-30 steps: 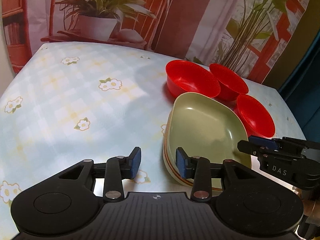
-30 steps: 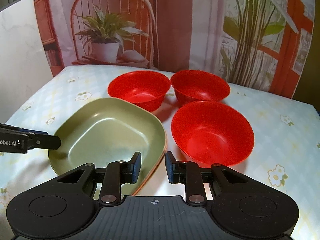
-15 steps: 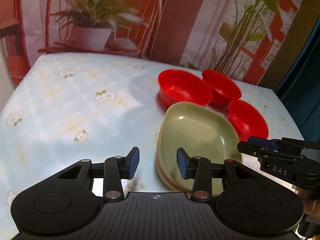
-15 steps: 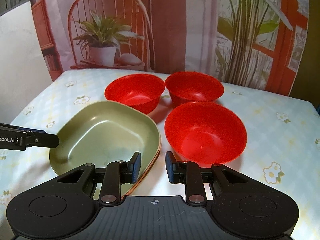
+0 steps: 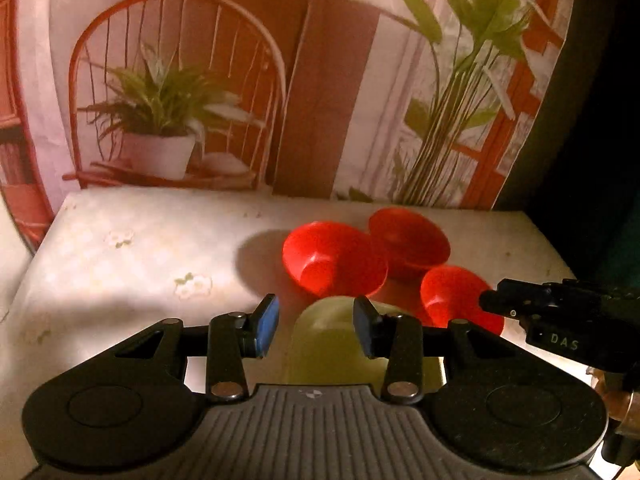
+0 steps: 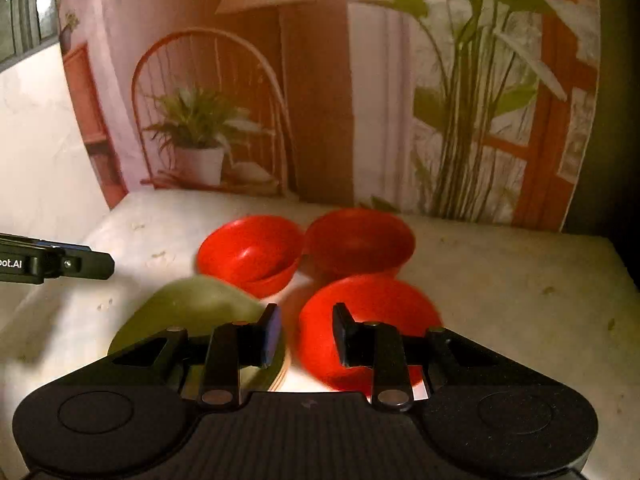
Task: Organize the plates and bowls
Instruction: 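Close the right tool on the red bowl rim and lift it, then carry the red bowl with the right tool and lower it into another red bowl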
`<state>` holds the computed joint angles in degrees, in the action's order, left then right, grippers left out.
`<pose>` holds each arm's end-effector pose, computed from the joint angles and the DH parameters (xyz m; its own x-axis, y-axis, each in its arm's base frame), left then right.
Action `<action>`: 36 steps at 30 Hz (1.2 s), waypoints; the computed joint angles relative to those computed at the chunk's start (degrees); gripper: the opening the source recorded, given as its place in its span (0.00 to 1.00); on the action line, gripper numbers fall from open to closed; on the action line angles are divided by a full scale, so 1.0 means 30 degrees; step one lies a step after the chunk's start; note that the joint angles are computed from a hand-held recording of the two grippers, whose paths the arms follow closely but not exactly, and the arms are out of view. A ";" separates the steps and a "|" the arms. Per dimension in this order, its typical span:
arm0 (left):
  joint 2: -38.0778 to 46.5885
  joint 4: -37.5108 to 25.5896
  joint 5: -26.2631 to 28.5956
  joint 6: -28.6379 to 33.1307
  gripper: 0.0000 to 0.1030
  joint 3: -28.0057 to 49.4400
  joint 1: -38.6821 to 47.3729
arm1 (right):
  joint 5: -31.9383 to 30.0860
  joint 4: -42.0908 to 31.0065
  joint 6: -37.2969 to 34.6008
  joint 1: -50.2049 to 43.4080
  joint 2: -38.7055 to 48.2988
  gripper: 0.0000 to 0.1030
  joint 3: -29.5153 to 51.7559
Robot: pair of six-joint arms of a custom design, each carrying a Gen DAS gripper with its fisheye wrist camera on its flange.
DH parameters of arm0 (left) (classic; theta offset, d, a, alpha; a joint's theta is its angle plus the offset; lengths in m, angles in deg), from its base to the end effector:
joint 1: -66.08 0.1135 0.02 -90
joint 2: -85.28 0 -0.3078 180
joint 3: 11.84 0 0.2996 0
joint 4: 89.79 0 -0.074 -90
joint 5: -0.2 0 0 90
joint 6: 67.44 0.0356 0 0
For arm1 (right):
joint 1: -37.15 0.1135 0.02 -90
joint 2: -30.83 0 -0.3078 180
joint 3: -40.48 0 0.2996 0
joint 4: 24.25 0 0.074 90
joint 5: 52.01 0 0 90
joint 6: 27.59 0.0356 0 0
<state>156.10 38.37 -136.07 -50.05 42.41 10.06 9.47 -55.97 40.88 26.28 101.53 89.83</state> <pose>0.1568 -0.1866 0.2271 -0.5605 -0.3486 -0.7512 -0.3690 0.9172 -0.1503 0.2591 -0.0324 0.2108 -0.6877 -0.1963 -0.6990 -0.3960 0.9083 0.1345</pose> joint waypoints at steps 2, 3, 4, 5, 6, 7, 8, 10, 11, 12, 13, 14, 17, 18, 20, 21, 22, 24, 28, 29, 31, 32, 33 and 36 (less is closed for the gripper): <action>0.0115 0.0025 -0.0072 0.0167 0.42 0.0237 0.0069 | -0.0210 -0.0040 -0.0109 -0.0316 0.0100 0.26 0.0279; 0.0147 0.0023 -0.0076 0.0279 0.42 0.0346 0.0143 | -0.0313 -0.0084 -0.0177 -0.0450 0.0172 0.26 0.0433; 0.0227 0.0019 -0.0094 0.0301 0.42 0.0440 0.0163 | -0.0397 -0.0109 -0.0228 -0.0554 0.0231 0.26 0.0549; 0.0292 0.0016 -0.0118 0.0307 0.42 0.0529 0.0149 | -0.0446 -0.0119 -0.0271 -0.0629 0.0277 0.26 0.0671; 0.0356 0.0037 -0.0137 0.0313 0.42 0.0607 0.0105 | -0.0473 -0.0106 -0.0291 -0.0691 0.0286 0.26 0.0748; 0.0360 0.0069 -0.0145 0.0316 0.42 0.0592 0.0054 | -0.0516 -0.0107 -0.0292 -0.0763 0.0291 0.26 0.0810; 0.0425 0.0084 -0.0137 0.0351 0.42 0.0639 0.0019 | -0.0584 -0.0120 -0.0308 -0.0853 0.0308 0.26 0.0868; 0.0596 -0.0025 -0.0157 0.0227 0.42 0.0755 -0.0147 | -0.0686 -0.0147 -0.0336 -0.0997 0.0289 0.26 0.0904; 0.0642 -0.0073 -0.0145 0.0185 0.42 0.0791 -0.0194 | -0.0738 -0.0185 -0.0367 -0.1071 0.0318 0.26 0.0956; 0.0701 -0.0105 -0.0126 0.0149 0.42 0.0824 -0.0210 | -0.0784 -0.0217 -0.0400 -0.1132 0.0347 0.26 0.0997; 0.0730 -0.0207 -0.0126 0.0083 0.42 0.0873 -0.0239 | -0.0830 -0.0262 -0.0456 -0.1214 0.0269 0.26 0.0944; 0.0768 -0.0273 -0.0138 0.0046 0.42 0.0920 -0.0253 | -0.0857 -0.0303 -0.0488 -0.1270 0.0271 0.26 0.0969; 0.0955 -0.0552 -0.0162 -0.0006 0.42 0.1176 -0.0273 | -0.0956 -0.0367 -0.0572 -0.1486 0.0234 0.26 0.0940; 0.0996 -0.0608 -0.0154 0.0029 0.42 0.1236 -0.0274 | -0.1007 -0.0391 -0.0602 -0.1580 0.0244 0.26 0.0947; 0.1151 -0.0708 -0.0137 0.0134 0.42 0.1371 -0.0263 | -0.1074 -0.0431 -0.0669 -0.1743 0.0256 0.26 0.0944; 0.1239 -0.0726 -0.0104 0.0199 0.42 0.1434 -0.0233 | -0.1073 -0.0428 -0.0676 -0.1798 0.0294 0.26 0.0962; 0.1303 -0.0716 -0.0049 0.0269 0.42 0.1471 -0.0202 | -0.1069 -0.0442 -0.0697 -0.1845 0.0353 0.26 0.0989; 0.1395 -0.0697 0.0026 0.0345 0.42 0.1514 -0.0160 | -0.1037 -0.0473 -0.0755 -0.1919 0.0437 0.26 0.1031; 0.1658 -0.0575 0.0131 0.0636 0.42 0.1693 -0.0033 | -0.1037 -0.0470 -0.0901 -0.2112 0.0541 0.26 0.1161; 0.1736 -0.0530 0.0157 0.0731 0.42 0.1747 0.0015 | -0.1056 -0.0475 -0.0905 -0.2161 0.0583 0.26 0.1219; 0.1828 -0.0453 0.0219 0.0915 0.42 0.1796 0.0112 | -0.1056 -0.0461 -0.0944 -0.2220 0.0661 0.26 0.1313; 0.1856 -0.0417 0.0243 0.0959 0.42 0.1802 0.0159 | -0.1041 -0.0465 -0.0952 -0.2214 0.0741 0.26 0.1410; 0.1837 -0.0376 0.0274 0.1008 0.42 0.1768 0.0204 | -0.1017 -0.0461 -0.0949 -0.2192 0.0805 0.26 0.1498; 0.1869 -0.0159 0.0464 0.1313 0.42 0.1754 0.0535 | -0.0926 -0.0365 -0.0868 -0.2035 0.0999 0.26 0.1779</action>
<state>161.71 37.90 -134.68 -46.12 47.67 11.66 6.69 -57.06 38.27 20.17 104.53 95.17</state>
